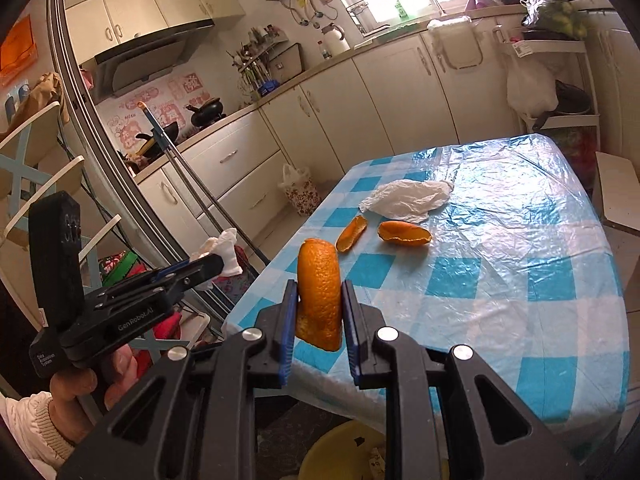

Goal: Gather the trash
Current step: 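Lift the tissue and peel and carry both tools back toward the basin, then open the right tool then the left tool over the yellow basin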

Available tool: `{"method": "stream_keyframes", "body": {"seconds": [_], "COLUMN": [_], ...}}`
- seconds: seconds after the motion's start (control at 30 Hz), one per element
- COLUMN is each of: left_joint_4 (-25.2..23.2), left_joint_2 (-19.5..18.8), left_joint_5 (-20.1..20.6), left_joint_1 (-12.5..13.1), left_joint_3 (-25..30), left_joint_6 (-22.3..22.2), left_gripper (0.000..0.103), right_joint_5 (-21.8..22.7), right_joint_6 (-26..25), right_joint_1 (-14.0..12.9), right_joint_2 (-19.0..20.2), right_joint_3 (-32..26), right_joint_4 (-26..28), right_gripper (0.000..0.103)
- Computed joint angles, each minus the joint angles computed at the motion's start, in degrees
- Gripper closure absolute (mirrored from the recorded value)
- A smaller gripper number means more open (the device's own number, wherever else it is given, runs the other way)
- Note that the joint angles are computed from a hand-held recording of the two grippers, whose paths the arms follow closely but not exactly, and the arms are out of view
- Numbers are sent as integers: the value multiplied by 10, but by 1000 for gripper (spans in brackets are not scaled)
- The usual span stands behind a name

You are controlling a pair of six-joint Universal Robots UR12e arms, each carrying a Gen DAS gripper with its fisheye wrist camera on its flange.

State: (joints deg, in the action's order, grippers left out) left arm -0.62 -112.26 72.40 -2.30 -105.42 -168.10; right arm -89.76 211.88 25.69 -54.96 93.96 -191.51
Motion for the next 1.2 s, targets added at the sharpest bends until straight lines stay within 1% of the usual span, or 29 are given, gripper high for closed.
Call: {"method": "stream_keyframes", "body": {"seconds": [0.2,0.53,0.87,0.97,1.07,1.2], "left_joint_4": [26,53,79,76,63,31], "left_joint_2": [27,70,100,104,106,103], "left_joint_5": [-21,-55,-76,-76,-78,-79], "left_joint_1": [10,27,42,41,40,37], "left_joint_3": [-31,-86,-121,-126,-130,-131], "left_joint_6": [0,16,22,25,33,46], "left_gripper": [84,84,84,84,84,84], "right_joint_5": [-22,-74,-102,-110,-117,-119], "right_joint_6": [18,24,24,24,21,25], "right_joint_1": [10,42,59,61,63,63], "right_joint_2": [-9,-22,-29,-30,-31,-32], "right_joint_3": [19,44,57,60,62,64], "right_joint_4": [-18,-72,-67,-63,-53,-31], "right_gripper": [81,81,80,79,79,78]}}
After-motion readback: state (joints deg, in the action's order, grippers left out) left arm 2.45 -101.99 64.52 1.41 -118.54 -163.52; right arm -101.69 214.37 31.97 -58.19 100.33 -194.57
